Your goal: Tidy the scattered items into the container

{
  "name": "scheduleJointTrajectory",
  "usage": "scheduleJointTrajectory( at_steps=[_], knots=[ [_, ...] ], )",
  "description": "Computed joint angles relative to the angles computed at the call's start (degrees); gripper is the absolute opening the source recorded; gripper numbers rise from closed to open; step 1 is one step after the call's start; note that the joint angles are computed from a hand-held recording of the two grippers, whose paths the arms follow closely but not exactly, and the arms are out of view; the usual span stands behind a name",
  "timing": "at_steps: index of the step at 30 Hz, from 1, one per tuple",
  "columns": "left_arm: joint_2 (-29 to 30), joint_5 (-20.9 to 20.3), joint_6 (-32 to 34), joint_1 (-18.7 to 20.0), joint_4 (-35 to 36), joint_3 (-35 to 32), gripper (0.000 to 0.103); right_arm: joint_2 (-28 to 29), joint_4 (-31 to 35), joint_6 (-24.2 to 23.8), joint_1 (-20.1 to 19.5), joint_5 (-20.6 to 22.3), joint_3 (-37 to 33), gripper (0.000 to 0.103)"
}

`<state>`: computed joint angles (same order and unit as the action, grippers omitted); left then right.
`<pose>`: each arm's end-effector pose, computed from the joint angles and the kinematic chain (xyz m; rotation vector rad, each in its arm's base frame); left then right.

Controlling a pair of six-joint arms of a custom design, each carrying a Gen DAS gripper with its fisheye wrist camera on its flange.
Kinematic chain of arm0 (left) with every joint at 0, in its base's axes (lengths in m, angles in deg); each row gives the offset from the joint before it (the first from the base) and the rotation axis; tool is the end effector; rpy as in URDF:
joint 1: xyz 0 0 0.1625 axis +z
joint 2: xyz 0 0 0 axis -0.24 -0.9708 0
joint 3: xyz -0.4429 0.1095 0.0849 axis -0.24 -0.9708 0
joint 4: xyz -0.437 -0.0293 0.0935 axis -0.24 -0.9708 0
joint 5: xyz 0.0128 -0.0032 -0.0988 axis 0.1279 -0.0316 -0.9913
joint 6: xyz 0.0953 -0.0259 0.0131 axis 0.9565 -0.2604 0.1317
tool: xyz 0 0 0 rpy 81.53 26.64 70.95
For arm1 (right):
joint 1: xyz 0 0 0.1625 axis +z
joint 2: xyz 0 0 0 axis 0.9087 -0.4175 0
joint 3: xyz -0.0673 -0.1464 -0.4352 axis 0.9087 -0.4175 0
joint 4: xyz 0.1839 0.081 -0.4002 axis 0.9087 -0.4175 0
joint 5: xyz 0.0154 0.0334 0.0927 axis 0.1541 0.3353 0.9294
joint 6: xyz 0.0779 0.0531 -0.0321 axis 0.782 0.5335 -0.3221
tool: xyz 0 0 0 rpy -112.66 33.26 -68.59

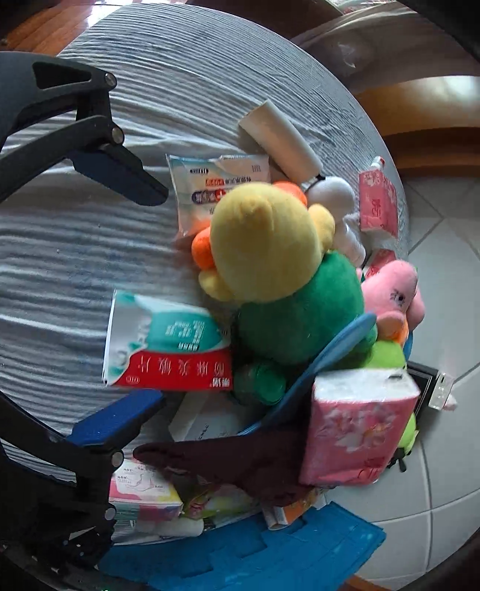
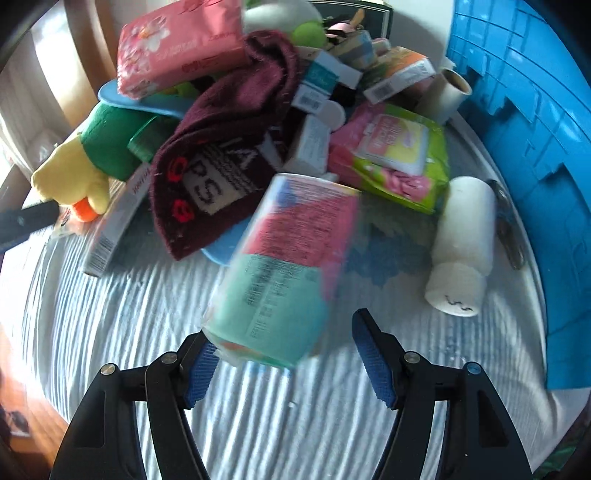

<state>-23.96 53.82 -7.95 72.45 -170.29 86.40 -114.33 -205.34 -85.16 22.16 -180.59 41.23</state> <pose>-0.2163 -0.7663 0.0604 -0.1795 2.2910 -0.8297 0.0486 -0.8019 0.2036 0.5968 -2.3847 0.3867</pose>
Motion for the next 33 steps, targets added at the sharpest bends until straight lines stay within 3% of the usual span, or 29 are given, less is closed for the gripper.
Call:
scheduleJointTrajectory(
  at_steps=[4, 11, 14, 19, 27, 31, 32, 33],
  knots=[
    [3.32, -0.33, 3.12, 0.02, 0.69, -4.17, 0.101, -2.17, 0.95, 0.62, -0.97, 2.33, 0.96, 0.070],
    [7.11, -0.22, -1.22, 2.19, 14.98, -11.12, 0.101, -4.11, 2.54, 2.44, -1.68, 3.85, 1.34, 0.084],
    [8.02, -1.64, -3.81, 3.15, 19.44, -12.66, 0.101, -3.37, 2.76, 3.10, -1.43, 3.60, 0.62, 0.085],
    [8.03, -0.98, -1.42, 3.09, 14.97, -10.98, 0.103, -0.91, 3.88, 4.66, -0.93, 3.89, -1.78, 0.087],
    [8.27, -0.07, 1.90, 2.73, 9.36, -9.12, 0.103, -0.48, 1.91, 4.53, -1.32, 4.25, -0.15, 0.087],
    [8.58, 0.48, -0.28, 2.56, 10.13, -9.46, 0.103, -0.12, 1.17, 4.06, -1.59, 5.05, -0.41, 0.087],
    [8.69, 0.63, -0.04, 2.48, 9.75, -9.51, 0.101, -0.16, 1.04, 3.83, -1.66, 5.26, -0.41, 0.087],
    [8.83, 0.80, 1.02, 2.33, 8.73, -9.45, 0.092, -0.17, 0.91, 3.51, -1.73, 5.50, -0.42, 0.087]
  ],
)
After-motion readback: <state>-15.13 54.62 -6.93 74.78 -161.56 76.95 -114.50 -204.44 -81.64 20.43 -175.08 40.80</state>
